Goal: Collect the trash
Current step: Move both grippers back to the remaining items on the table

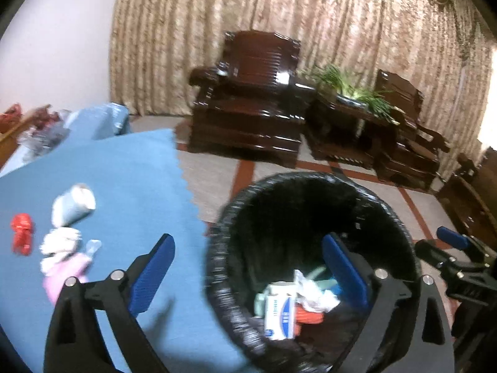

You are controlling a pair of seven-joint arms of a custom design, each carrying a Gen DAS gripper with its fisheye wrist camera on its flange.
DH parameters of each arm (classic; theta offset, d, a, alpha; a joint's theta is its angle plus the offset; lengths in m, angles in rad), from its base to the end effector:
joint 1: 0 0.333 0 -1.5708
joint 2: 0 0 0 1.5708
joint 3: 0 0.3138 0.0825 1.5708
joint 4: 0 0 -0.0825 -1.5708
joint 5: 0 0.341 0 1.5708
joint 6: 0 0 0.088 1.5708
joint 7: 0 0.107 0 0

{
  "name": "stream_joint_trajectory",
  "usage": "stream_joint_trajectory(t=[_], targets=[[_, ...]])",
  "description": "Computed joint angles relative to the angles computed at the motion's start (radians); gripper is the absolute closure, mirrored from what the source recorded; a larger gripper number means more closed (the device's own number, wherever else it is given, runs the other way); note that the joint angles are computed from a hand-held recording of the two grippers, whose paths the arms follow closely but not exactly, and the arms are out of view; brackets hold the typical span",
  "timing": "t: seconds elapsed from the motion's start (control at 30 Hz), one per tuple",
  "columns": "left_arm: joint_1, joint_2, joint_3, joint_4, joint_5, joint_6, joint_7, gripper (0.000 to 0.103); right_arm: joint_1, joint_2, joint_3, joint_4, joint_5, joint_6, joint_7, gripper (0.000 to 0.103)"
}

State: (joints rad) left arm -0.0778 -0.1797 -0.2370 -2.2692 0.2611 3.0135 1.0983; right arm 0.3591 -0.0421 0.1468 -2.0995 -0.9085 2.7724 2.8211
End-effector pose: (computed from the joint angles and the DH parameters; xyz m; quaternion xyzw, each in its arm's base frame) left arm 0.4677 -0.1803 0.5592 -0.5995 0.6641 -0.3691 0.2516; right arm 0.4535 0.2917 0.5251 -0.6389 0.6381 -0.2638 0.3391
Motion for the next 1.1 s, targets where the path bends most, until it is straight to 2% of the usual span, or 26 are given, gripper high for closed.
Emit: stream_joint_trajectory(t=[0.17,0.33,0.5,0.83,1.1], targets=[[0.071,-0.099,0.003,-0.081,0.032,0.008,-0.049,0.008,0.032,0.053,0.008,0.074,0.010,0.014,-0.024,0.009],[0.173,-0.200,-0.008,-0.166,0.058,0.003,-0.084,0.008,0.092,0.130,-0.003,0.179,0.063,0.012,-0.099,0.007],[0.253,-0.282,0.010,-0.246,0.058,-0.007,-0.078,0.008,0.159,0.208,-0.021,0.280,0.136,0.012,-0.196,0.007],[0.360,-0.370,0.049,-0.351,0.025,-0.015,-0.046,0.008,0.288,0.390,-0.056,0.521,0.292,-0.028,-0.405,0.007],[0.418,-0.382,0.080,-0.393,-0.003,0.003,-0.003,0.008,0.383,0.594,-0.079,0.809,0.431,-0.104,-0.579,0.007]])
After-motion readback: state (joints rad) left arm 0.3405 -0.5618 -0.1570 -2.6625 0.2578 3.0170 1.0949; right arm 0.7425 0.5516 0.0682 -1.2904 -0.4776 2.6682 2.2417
